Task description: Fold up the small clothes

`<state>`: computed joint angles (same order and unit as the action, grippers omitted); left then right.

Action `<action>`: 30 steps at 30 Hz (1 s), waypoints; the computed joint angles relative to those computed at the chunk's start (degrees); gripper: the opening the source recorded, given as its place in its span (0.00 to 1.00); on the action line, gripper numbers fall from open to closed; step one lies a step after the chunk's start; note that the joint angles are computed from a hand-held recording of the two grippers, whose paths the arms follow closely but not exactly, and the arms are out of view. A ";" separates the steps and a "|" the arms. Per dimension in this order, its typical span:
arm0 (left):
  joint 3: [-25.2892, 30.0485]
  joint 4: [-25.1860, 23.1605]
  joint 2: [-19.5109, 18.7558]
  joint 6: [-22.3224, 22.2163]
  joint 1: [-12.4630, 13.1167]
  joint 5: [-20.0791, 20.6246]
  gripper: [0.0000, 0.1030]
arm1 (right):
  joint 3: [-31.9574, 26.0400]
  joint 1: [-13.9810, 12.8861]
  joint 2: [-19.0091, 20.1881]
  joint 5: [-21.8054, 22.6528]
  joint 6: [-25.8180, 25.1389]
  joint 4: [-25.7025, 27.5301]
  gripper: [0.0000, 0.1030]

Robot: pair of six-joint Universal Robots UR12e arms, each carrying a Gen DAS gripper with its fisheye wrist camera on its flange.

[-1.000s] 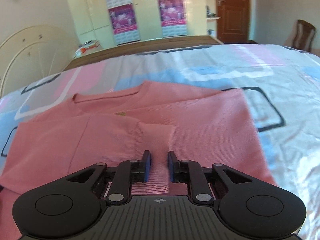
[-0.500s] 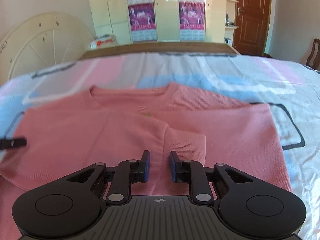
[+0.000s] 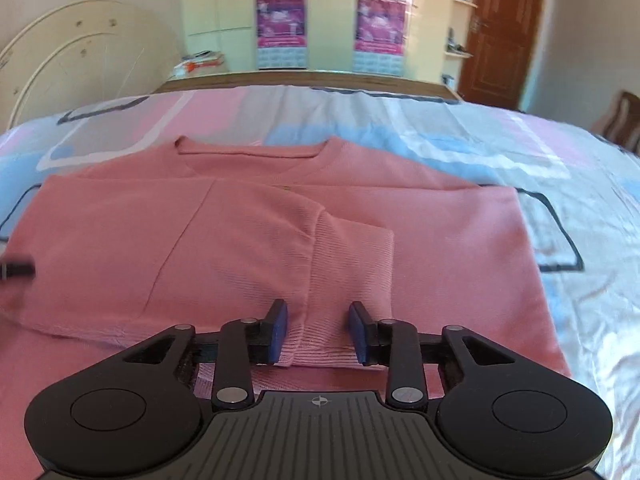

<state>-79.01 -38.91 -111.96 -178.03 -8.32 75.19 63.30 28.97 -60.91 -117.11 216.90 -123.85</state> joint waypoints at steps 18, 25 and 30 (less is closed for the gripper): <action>-6.55 -4.67 5.62 14.90 1.06 -8.36 0.50 | -2.01 4.73 -0.04 -2.39 7.56 11.19 0.32; -7.42 -8.25 7.43 17.05 1.62 -11.19 0.55 | -0.90 6.41 -1.77 -4.37 15.92 12.93 0.32; -8.47 -9.87 8.39 20.31 1.41 -12.94 0.62 | -4.02 8.60 0.26 -4.04 13.47 15.49 0.32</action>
<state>-87.48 -48.78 -103.57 -157.72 -6.92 62.25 59.28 37.57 -60.65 -121.14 230.36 -108.37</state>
